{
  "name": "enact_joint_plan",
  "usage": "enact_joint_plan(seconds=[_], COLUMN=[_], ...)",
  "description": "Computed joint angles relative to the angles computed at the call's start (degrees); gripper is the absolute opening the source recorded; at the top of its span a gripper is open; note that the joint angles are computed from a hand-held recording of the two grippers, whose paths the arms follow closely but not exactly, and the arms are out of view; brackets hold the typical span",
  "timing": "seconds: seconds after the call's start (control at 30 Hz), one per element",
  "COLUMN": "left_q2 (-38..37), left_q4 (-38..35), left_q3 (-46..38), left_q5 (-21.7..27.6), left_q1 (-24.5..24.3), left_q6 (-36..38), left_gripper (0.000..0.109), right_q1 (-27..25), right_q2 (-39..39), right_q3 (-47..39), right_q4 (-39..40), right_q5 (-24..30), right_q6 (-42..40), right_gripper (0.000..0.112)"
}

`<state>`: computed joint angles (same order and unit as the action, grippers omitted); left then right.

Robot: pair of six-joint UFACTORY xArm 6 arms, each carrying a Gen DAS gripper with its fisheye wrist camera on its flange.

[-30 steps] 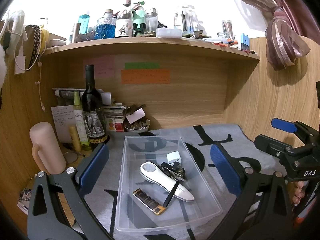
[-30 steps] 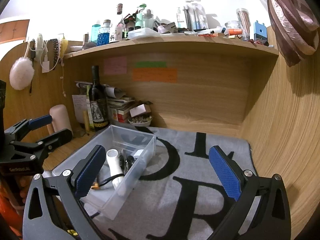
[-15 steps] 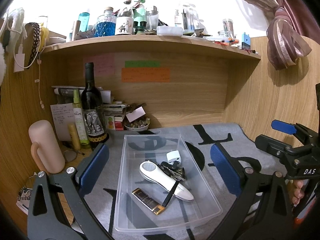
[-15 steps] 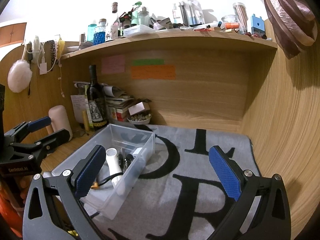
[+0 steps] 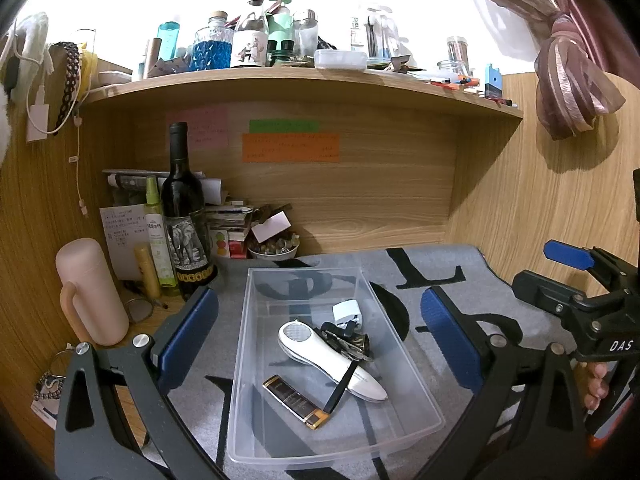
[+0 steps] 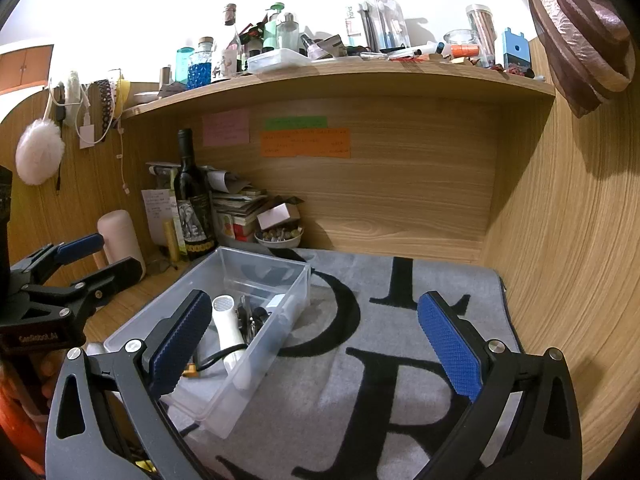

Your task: Organize rigid objects

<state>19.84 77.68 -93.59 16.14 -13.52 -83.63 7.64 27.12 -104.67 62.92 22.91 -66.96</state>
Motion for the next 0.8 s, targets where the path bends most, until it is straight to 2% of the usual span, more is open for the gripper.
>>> enact_joint_plan(seconds=[0.4,0.47,0.8], left_q2=[0.3,0.4,1.2], left_q4=[1.4,-0.9,-3.2], left_q3=[-0.2,-0.1,-0.4], left_q5=[-1.3,-2.1,-3.6], left_q1=[0.4,0.5,0.8], left_q6=[-2.0,0.7,3.1], left_gripper=[0.103,0.103,0.103], right_q1=[0.2,0.2,-0.2], right_q2=[-0.2,-0.1,0.8], right_q3=[0.3,0.3,-1.1], right_q4=[-0.2,-0.6,-1.9], right_q5=[-0.4,-0.5,1.0], right_q6=[0.4,0.8,2.3], right_gripper=[0.103,0.103,0.103])
